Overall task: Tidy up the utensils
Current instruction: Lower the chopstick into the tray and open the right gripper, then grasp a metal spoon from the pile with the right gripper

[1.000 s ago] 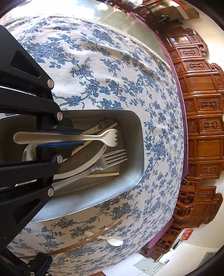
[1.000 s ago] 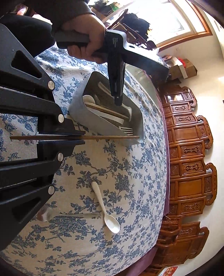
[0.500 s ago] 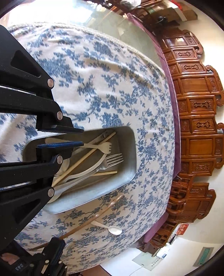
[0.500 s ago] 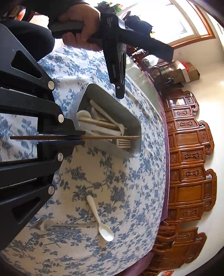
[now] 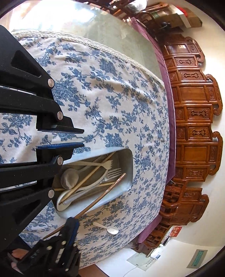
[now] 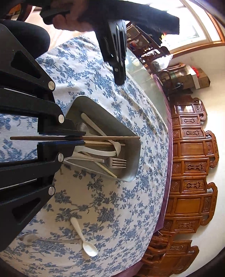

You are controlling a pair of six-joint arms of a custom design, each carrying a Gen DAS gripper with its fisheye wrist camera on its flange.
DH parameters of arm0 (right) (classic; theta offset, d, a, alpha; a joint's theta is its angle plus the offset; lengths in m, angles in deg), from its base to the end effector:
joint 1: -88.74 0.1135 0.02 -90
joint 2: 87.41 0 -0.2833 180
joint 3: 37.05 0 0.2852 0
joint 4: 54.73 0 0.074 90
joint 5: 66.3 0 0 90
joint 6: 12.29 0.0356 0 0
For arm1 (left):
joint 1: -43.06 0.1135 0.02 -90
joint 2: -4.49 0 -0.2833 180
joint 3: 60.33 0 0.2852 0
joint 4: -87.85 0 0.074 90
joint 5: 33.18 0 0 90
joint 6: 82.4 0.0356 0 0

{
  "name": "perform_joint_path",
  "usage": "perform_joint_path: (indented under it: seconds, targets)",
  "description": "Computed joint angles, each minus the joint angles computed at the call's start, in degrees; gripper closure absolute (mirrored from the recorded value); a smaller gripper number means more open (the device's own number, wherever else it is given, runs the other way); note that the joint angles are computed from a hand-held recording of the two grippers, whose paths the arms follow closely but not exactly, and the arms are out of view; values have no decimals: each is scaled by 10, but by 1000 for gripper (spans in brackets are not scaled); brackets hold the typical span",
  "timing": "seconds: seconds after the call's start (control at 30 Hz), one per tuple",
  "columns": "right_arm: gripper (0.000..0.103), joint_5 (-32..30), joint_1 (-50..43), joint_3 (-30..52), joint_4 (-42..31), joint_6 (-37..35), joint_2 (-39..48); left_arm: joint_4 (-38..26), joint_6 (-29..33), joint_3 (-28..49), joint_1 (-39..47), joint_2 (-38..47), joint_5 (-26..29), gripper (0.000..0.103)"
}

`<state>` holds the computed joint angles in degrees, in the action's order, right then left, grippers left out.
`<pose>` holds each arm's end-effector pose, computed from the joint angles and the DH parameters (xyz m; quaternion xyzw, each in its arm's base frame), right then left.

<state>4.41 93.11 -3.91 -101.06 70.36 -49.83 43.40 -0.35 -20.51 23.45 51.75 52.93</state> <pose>0.1466 0.0230 0.1808 -0.1508 0.9181 0.1492 0.3349 0.1686 -0.0575 0.1985 0.0849 0.9409 -0.0466 0.3245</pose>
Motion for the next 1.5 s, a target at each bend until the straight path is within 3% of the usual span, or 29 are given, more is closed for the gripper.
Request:
perform_joint_path:
  seconds: [0.23, 0.6, 0.87, 1.03, 1.1, 1.2, 1.3, 1.37, 1.5]
  targets:
    - [97, 29, 30, 16, 97, 35, 131, -2, 27, -22, 44, -24, 29, 95]
    - [97, 37, 47, 46, 168, 74, 256, -14, 48, -40, 78, -58, 60, 95]
    - [96, 22, 48, 55, 180, 88, 287, -18, 47, -41, 74, -63, 61, 95]
    - [96, 1, 26, 49, 169, 68, 252, -27, 37, -36, 52, -72, 53, 95]
    - [96, -14, 1, 47, 150, 47, 222, -31, 32, -35, 42, -77, 49, 93]
    - [96, -44, -62, 51, 103, -5, 178, -39, 17, -31, 14, -88, 33, 79]
    - [96, -91, -164, 59, 43, -87, 147, -46, -3, -26, -31, -93, 8, 74]
    - [96, -124, -254, 68, 6, -161, 147, -48, -19, -23, -64, -94, -15, 62]
    - [87, -138, -391, 85, -9, -286, 195, -44, -57, -16, -145, -77, -61, 53]
